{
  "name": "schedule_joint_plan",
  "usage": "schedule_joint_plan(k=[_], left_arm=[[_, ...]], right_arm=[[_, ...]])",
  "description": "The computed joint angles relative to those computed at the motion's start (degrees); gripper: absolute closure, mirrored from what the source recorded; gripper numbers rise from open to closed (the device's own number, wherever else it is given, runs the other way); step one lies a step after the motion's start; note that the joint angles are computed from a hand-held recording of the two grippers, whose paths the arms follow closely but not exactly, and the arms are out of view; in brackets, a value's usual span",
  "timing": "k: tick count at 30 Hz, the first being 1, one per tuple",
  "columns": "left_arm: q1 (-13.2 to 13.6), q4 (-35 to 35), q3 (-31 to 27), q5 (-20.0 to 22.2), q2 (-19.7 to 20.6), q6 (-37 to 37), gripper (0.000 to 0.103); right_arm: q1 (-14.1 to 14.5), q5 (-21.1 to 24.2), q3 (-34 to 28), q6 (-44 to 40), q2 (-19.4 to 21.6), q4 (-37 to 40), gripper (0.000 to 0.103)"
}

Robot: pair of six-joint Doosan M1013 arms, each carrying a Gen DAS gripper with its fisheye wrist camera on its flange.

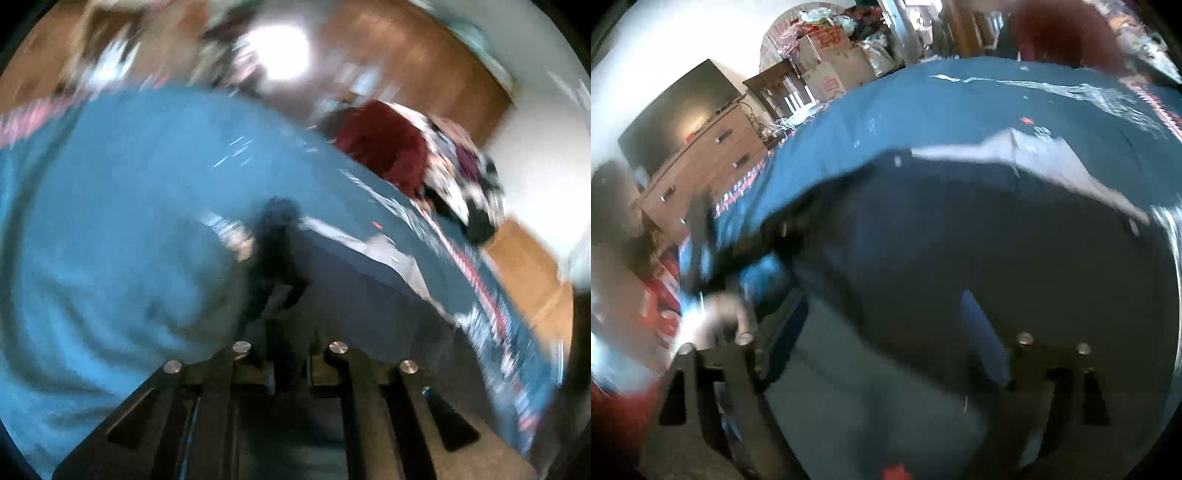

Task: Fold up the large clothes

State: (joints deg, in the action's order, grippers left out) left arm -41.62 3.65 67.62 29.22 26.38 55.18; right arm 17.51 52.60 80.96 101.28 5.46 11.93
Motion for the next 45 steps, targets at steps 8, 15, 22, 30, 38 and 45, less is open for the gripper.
schedule_joint_plan(k=[8,15,22,30,38,45], left_arm=[[-3.9,4.2,-4.9,2.6,2.4,8.8,0.094],[-3.8,1.9,-5.7,2.4,3.6,12.3,0.094],[-4.4,-11.1,-6.3,-0.4,3.2,27.3,0.094],[-9.3,-39.7,-18.0,12.0,9.7,58.9,0.093],[-13.7,-38.4,-33.5,24.2,19.6,56.5,0.093],[-16.1,-31.3,-46.7,38.9,29.0,47.9,0.081]], right_arm=[[-1.3,30.7,-34.8,-2.4,25.3,5.5,0.008],[2.9,43.8,-47.1,-2.9,35.2,-3.2,0.009],[-0.6,25.5,-28.7,-2.8,24.8,4.4,0.083],[-14.2,2.5,5.0,-5.2,-0.6,16.0,0.095],[-27.0,0.2,18.6,-12.9,-8.2,29.0,0.095],[-31.6,4.1,21.0,-16.6,-6.4,32.9,0.087]])
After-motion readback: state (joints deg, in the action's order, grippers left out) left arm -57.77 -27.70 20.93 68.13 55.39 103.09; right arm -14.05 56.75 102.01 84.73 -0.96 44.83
